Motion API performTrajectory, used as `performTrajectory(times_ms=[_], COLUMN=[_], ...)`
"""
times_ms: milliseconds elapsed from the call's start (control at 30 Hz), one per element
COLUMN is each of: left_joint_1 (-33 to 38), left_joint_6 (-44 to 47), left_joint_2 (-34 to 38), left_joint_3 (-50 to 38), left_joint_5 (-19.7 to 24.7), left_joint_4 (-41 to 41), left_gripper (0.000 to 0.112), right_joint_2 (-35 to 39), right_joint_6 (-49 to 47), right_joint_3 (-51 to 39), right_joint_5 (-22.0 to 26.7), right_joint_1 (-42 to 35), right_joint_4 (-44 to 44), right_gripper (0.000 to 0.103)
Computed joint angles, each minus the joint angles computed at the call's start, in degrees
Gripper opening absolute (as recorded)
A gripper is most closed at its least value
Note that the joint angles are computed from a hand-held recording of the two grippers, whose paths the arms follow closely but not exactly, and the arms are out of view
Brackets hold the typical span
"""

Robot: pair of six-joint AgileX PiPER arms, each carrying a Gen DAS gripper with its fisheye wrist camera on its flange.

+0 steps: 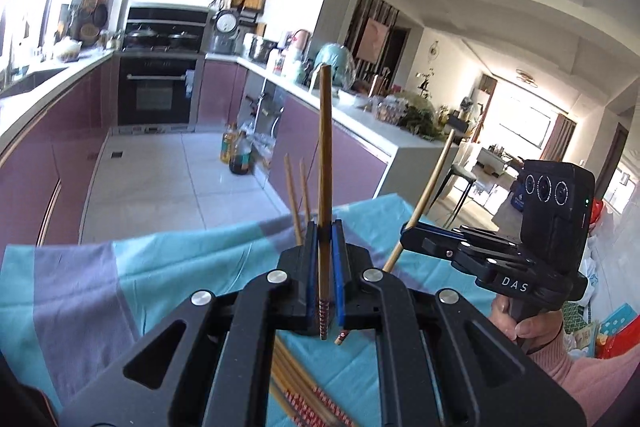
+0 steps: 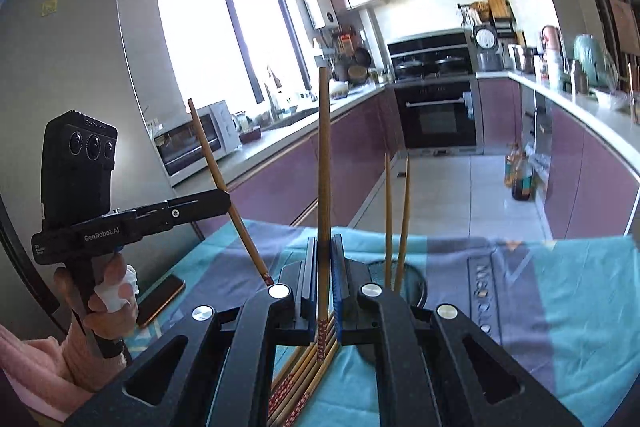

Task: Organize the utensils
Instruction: 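Raise and lower the left tool's chopstick into the cup while the right tool does likewise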

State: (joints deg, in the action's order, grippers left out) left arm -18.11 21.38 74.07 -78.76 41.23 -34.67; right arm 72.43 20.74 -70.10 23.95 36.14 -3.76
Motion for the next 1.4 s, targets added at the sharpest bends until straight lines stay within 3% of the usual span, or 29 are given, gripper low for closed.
performTrajectory(times_ms=[300,567,833,1400], left_joint_1=[-5.84,-11.69,-10.64,-10.51], left_joint_6=[-8.0,-16.95,-15.17,-17.44], left_joint_2=[4.63,9.8,14.08,20.43], left_joint_3=[-8.43,-11.76,-10.61,-15.59], left_joint_5=[-1.07,0.83,2.67,4.4], left_joint_4=[9.39,21.82,20.17,20.67], left_gripper=[0.007,0.007,0.007,0.008], right_joint_2=[2.38,9.1,13.71,20.63], right_joint_6=[-0.13,-7.13,-9.46,-7.7], right_joint_3=[-4.92,-8.87,-11.54,-16.61], right_joint_5=[0.38,4.01,9.67,11.83], right_joint_1=[-2.62,-5.0,-5.11,-4.81], right_joint_4=[-2.52,4.85,6.98,7.03], right_gripper=[0.006,0.006,0.006,0.008])
